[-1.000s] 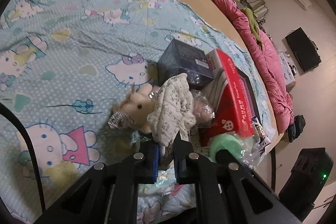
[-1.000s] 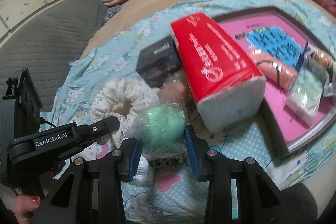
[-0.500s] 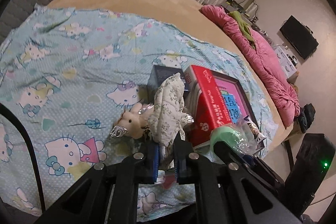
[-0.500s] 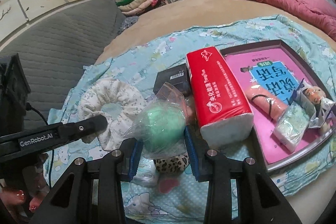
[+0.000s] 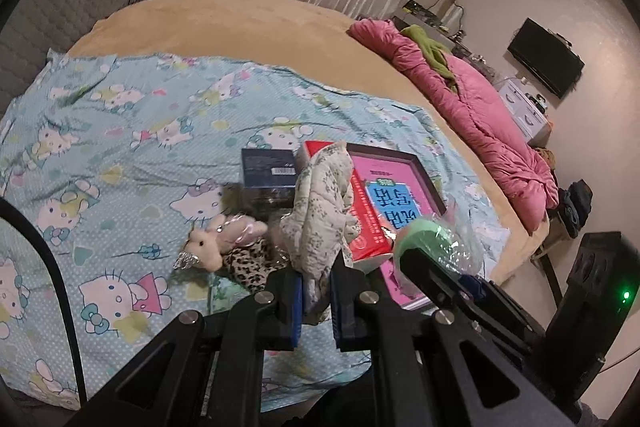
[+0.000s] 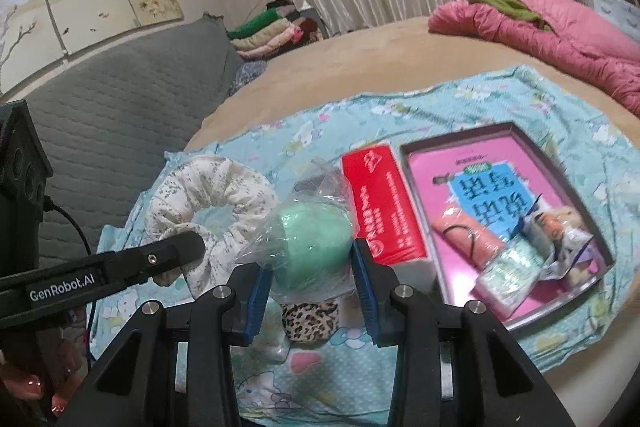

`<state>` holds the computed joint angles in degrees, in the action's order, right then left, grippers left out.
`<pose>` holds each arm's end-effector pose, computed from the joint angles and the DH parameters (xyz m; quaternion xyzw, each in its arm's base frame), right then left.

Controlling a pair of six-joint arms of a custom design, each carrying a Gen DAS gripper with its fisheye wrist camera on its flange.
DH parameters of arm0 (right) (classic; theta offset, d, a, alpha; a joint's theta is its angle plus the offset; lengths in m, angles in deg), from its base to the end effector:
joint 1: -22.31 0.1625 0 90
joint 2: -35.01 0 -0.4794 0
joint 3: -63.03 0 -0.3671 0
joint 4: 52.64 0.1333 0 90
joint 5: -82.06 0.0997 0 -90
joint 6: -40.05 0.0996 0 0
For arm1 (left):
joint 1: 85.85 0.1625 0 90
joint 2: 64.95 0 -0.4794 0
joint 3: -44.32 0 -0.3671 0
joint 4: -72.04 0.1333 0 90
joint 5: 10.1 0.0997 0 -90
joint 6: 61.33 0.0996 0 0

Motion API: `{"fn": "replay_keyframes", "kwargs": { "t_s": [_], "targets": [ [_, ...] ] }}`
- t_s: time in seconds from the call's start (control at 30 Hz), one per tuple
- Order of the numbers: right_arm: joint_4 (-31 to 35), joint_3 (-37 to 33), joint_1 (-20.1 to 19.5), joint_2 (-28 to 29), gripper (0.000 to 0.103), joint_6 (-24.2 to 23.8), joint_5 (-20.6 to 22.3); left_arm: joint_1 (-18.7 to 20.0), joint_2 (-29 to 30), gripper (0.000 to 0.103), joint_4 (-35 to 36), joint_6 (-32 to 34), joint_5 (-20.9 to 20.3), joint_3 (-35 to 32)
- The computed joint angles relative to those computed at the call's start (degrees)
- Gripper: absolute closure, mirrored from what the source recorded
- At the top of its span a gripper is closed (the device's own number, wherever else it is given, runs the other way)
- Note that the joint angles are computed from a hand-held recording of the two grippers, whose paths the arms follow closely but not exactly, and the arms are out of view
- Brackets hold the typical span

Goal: Organize soft objects
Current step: 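Lift the scrunchie with left tool while right lifts the green ball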

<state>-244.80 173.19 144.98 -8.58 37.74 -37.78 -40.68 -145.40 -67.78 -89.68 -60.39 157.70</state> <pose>0.4076 -0.4805 0.1440 0.2015 -0.9012 0.3492 0.1593 -0.2166 -0.4972 0.3913 0.0840 0.9279 -0.3112 0.1874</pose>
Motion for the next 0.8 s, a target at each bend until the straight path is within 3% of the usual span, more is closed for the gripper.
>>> {"fn": "replay_keyframes", "kwargs": {
  "t_s": [0.33,0.8],
  "targets": [
    [-2.1,1.4,0.4,-2.6,0.063,-0.7,-0.8,-3.8,0.8,0.092,3.3,-1.4,3.4,-0.6],
    [-5.8,4.0,-1.0,-6.4,0.063,-0.1,-2.3,-6.5,2.8,0.092,3.5,-0.2,3.8,-1.3]
  ]
}}
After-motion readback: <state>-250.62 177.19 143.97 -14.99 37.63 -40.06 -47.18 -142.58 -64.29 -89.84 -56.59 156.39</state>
